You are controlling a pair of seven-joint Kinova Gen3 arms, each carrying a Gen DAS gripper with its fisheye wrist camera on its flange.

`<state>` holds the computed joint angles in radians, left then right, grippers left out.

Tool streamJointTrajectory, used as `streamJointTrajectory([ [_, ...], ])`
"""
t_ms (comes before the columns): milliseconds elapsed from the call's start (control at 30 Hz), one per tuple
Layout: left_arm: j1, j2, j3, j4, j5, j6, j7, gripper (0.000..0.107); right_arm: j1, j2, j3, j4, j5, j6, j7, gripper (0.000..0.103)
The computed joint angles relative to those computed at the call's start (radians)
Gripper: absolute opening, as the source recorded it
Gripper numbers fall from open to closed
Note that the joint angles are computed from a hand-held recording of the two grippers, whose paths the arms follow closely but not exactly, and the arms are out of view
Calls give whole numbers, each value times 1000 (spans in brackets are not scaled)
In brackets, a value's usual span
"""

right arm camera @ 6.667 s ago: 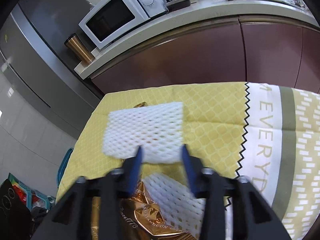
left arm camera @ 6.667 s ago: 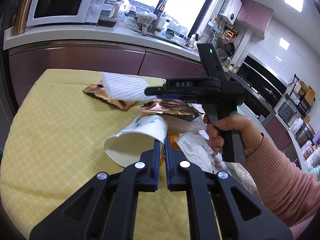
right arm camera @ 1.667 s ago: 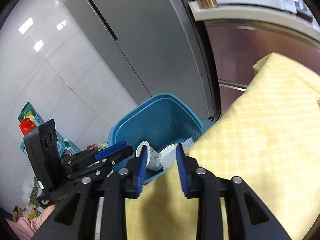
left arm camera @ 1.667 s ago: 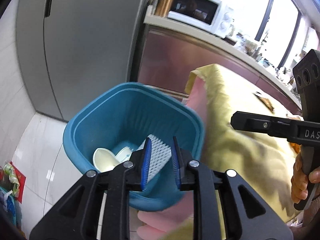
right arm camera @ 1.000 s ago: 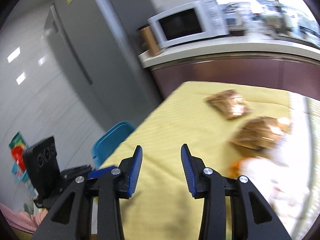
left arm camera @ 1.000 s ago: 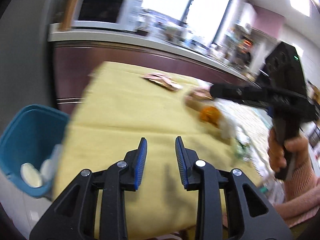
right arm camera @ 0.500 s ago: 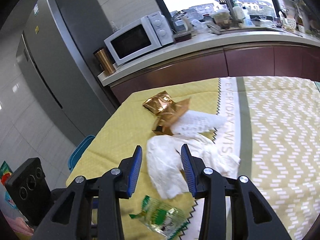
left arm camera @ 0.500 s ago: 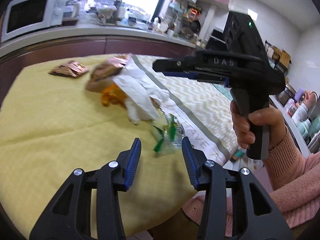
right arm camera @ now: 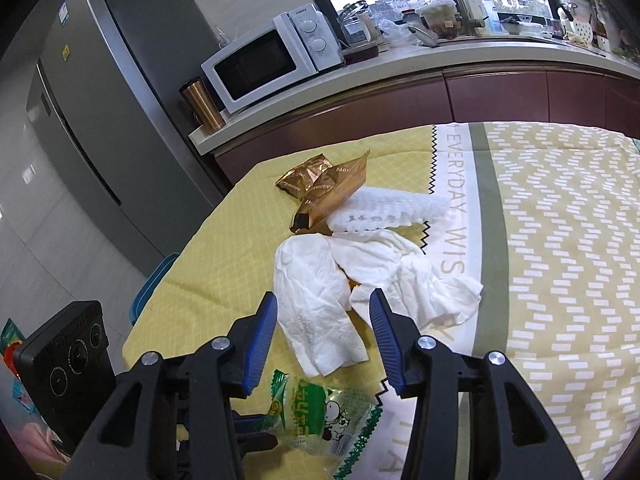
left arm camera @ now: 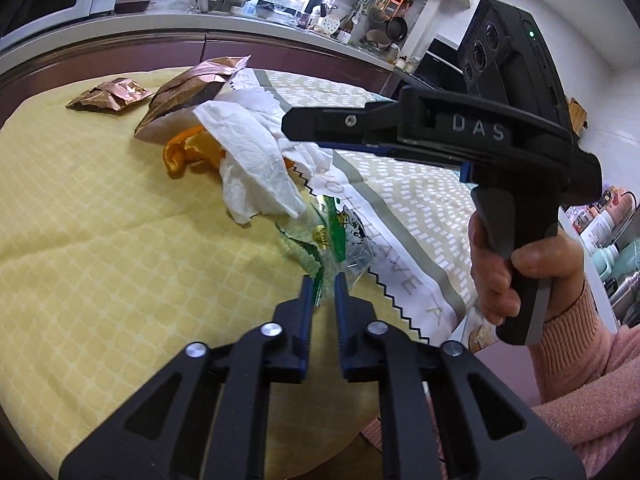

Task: Collect trash
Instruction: 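Return both tools to the table and grasp the green wrapper with the left gripper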

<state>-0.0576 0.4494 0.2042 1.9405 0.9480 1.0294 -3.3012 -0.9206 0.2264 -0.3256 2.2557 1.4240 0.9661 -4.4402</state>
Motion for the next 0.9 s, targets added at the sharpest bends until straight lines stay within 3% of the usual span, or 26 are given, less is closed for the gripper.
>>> streamJointTrajectory([
  [133,-22,-10,-4,5,13,20,-28,5,3,10,4,-14,-2,-5,26,46],
  [900,-189,-55,-110,18,49,138,-163,4,34,64,35,-74,66,-87,62,46],
])
